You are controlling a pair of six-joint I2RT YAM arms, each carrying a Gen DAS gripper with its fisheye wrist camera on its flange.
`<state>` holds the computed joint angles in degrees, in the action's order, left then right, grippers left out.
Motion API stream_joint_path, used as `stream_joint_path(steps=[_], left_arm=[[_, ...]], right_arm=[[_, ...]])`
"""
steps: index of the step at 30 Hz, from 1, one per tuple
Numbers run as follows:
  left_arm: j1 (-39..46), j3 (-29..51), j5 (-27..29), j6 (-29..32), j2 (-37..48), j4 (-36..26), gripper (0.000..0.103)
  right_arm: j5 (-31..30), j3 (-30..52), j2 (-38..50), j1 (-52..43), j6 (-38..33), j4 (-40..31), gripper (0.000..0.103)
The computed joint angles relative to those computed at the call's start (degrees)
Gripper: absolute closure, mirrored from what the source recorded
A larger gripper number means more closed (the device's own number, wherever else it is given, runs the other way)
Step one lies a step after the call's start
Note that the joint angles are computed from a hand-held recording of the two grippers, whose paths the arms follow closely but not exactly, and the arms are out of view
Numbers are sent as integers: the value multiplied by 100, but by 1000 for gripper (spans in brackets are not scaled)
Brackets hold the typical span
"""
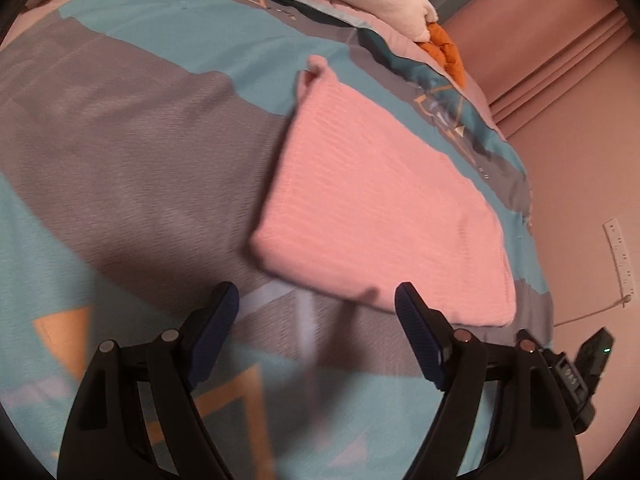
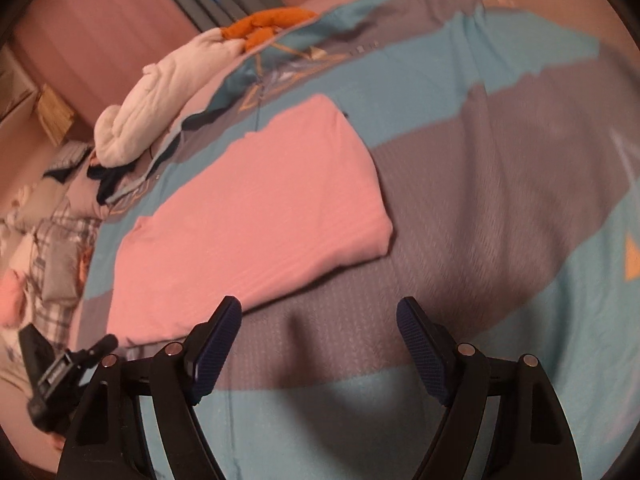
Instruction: Fold small clothes
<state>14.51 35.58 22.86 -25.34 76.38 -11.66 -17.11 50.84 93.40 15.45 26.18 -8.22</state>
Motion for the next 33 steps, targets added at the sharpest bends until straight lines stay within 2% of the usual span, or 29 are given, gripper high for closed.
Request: stream_joint_path(steps=[5, 7, 9, 11, 12, 13, 14, 15, 19, 25, 33], left_arm=[[12, 334, 224, -208, 721, 544, 37], [-10, 550, 77, -224, 1033, 665, 46], [-33, 799, -160, -220, 1308, 694, 61], [-17, 1040, -169, -252, 1531, 610, 67], [-10, 1076, -119, -262, 1586, 659, 78], [-17, 1132, -59, -262, 1651, 675, 81], [-40, 1156, -88, -293, 1673, 668, 85], [-63, 1155, -150, -317, 1654, 658, 88], [-204, 997, -491, -216, 1252, 590, 91], [-398, 744, -715, -77, 410, 135, 92], [-723, -14, -745, -1, -1399, -1003, 92]], right_arm=[[-188, 133, 392, 2, 280, 498, 25], [-415, 346, 651, -43, 487, 585, 30], [-620, 546, 912, -110, 732, 740, 37], [-749, 794, 1223, -154, 974, 832, 58], [-798, 801, 1302, -183, 1028, 925, 64], [-809, 911, 1451, -181, 1099, 967, 77], [-802, 962, 1516, -175, 1114, 963, 86], [-731, 945, 1492, -144, 1119, 941, 86], [-243, 576, 942, 38, 757, 1001, 92], [-18, -122, -206, 75, 331, 842, 93], [-64, -882, -1383, -14, 263, 472, 93]])
